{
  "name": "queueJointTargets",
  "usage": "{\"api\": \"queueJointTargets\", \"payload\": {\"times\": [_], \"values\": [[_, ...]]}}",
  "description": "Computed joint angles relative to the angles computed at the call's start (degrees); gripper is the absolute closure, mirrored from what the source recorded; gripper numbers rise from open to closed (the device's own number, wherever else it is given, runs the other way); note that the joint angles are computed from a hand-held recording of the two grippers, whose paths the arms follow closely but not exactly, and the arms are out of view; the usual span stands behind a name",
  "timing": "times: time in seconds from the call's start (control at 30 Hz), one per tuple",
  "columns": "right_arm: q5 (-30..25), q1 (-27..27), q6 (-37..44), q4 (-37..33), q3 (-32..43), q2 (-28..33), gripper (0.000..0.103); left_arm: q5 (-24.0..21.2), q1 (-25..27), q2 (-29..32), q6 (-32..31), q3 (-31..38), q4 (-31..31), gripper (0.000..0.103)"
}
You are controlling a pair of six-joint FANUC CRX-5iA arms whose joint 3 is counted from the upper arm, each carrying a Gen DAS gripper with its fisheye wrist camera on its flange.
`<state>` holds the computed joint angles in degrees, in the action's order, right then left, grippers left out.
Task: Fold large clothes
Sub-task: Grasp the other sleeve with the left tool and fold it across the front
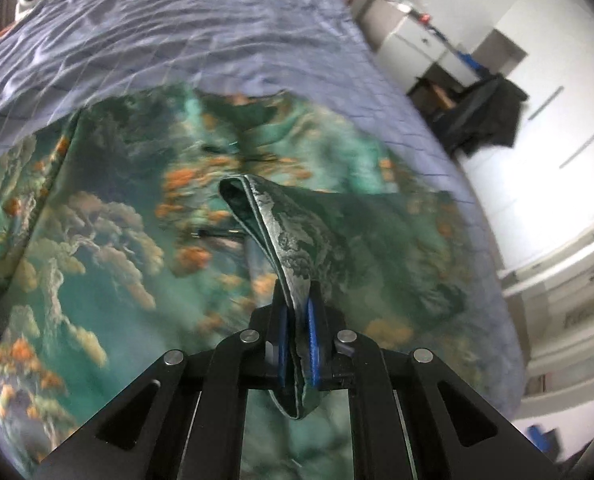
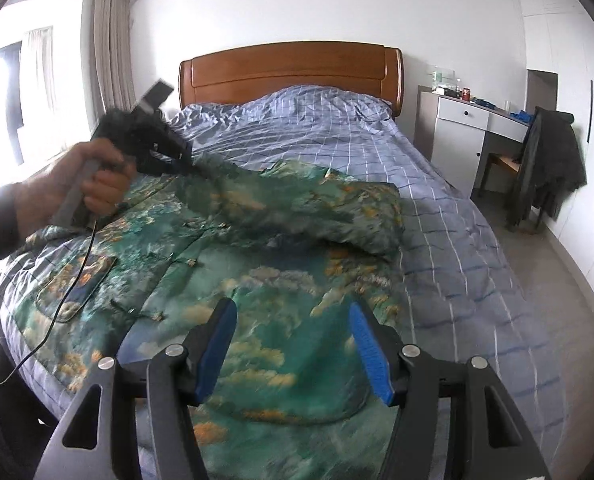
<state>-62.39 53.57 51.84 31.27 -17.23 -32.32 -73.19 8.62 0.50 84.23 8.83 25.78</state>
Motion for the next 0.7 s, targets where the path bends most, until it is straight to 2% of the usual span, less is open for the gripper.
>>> {"api": "queueJointTargets", "payload": {"times": [0.07,0.17,0.23,0.27,0.37,0.43,0.5,0.63,0.7], "values": [[1.2,-6.0,6.5,-5.5,4.7,3.7,0.043,-0.1,0.4,0.9,0.1,-0.6,-0.2,0.095],[2.4,-14.9,15.1,-12.4,12.0,10.2,0.043,-0.8,1.0,0.4,0.0,-1.9,-0.8,0.081],[2.7,-19.5,20.2,-16.0,16.7,14.8,0.043,-0.3,1.2,-0.9,-1.1,-3.4,-0.3,0.056],[2.6,-22.4,23.1,-18.0,20.4,18.5,0.043,0.5,1.1,-1.9,-1.8,-4.2,-0.9,0.053],[0.2,-28.0,27.0,-23.1,30.8,28.7,0.043,0.3,0.0,-2.1,-2.5,-4.0,-3.5,0.054],[-2.1,-30.8,27.4,-26.6,38.1,35.5,0.046,-0.4,-0.9,-1.3,-1.7,-3.5,-5.5,0.059],[-2.3,-31.8,26.3,-27.3,42.6,40.6,0.049,0.2,-1.3,-1.3,-0.8,-4.4,-6.2,0.058],[0.5,-31.8,26.6,-29.1,46.0,46.3,0.049,2.7,-1.8,-2.6,-0.5,-6.3,-7.1,0.058],[-3.1,-31.9,26.8,-30.9,49.0,50.3,0.049,3.3,-2.0,-2.8,-0.7,-6.7,-7.4,0.058]]}}
